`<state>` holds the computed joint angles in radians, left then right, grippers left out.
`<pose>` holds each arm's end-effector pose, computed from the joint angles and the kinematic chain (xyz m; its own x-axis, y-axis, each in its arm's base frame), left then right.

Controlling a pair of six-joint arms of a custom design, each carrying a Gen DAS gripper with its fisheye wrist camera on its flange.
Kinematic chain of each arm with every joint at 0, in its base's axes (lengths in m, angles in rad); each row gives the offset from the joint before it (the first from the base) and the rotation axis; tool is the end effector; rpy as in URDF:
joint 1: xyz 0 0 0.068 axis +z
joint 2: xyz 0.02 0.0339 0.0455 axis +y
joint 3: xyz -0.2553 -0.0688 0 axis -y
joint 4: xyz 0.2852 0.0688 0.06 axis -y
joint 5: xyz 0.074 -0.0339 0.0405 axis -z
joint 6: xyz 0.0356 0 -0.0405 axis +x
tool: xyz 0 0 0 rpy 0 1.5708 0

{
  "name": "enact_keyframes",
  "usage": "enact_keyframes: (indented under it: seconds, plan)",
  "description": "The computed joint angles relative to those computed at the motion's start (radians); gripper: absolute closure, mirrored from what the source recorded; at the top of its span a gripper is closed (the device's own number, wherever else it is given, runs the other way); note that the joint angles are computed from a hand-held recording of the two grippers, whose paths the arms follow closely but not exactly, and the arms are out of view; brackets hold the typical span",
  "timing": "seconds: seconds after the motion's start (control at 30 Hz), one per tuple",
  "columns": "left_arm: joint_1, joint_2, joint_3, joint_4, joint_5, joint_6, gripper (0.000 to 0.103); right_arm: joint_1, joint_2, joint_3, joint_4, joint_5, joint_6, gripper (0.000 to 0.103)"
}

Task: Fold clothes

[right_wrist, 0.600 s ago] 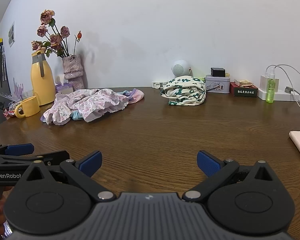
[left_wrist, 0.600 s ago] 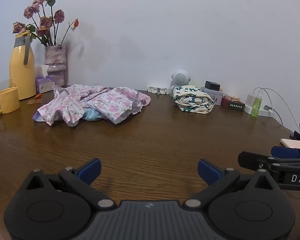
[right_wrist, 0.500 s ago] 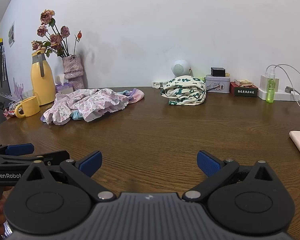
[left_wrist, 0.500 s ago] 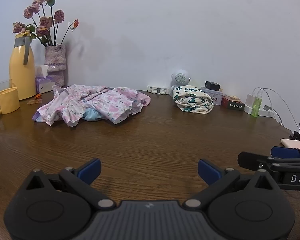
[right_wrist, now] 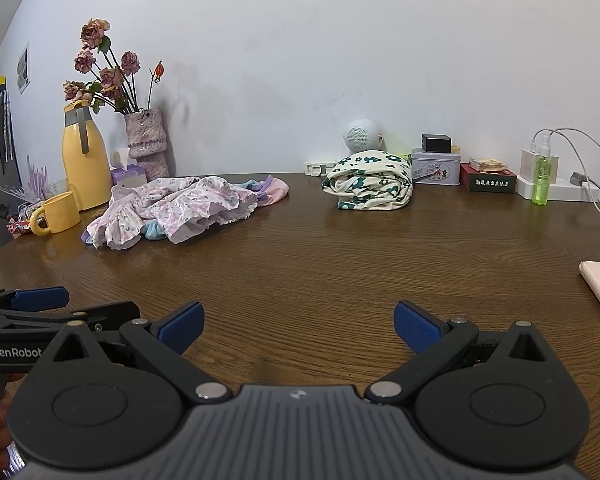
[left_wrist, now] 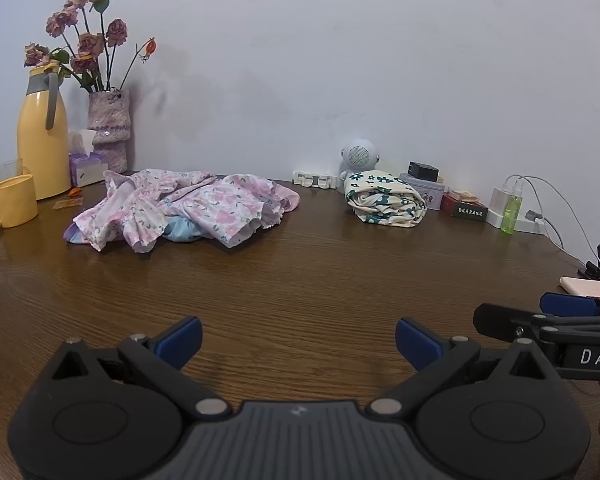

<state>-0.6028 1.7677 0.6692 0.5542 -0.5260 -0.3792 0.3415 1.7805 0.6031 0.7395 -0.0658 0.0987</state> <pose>0.2925 -0.1796 0.0829 -0.4468 -0.0811 -0.8910 -0.0311 0.9967 -0.0752 0.3168 0.1151 0.0764 -0.4361 -0.0506 -0.8985 -0.3490 0.9298 0.1170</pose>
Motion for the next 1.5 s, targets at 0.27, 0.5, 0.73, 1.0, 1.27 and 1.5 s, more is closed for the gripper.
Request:
enact_keyframes:
  seconds: [0.27, 0.5, 0.73, 1.0, 1.27, 1.5]
  plan:
    - [-0.001, 0.003, 0.000, 0.003, 0.002, 0.000, 0.000, 0.000, 0.000, 0.006, -0.009, -0.003, 0.001, 0.000]
    - [-0.001, 0.005, -0.002, 0.008, 0.005, 0.002, 0.000, 0.001, -0.001, 0.004, -0.007, -0.001, 0.002, 0.000]
    - [0.002, 0.005, -0.002, 0.009, 0.013, 0.003, 0.000, -0.001, -0.001, 0.004, -0.006, -0.004, 0.004, 0.000]
    - [0.001, 0.006, -0.006, 0.016, 0.014, 0.006, 0.000, -0.003, -0.003, 0.005, -0.009, -0.010, 0.004, 0.000]
    - [0.002, 0.004, -0.007, 0.019, 0.017, 0.009, 0.000, -0.002, 0.000, 0.005, -0.005, -0.011, 0.005, 0.000]
    - [0.001, 0.002, -0.006, 0.016, 0.017, 0.011, 0.000, 0.000, -0.001, 0.002, 0.000, -0.010, 0.006, 0.000]
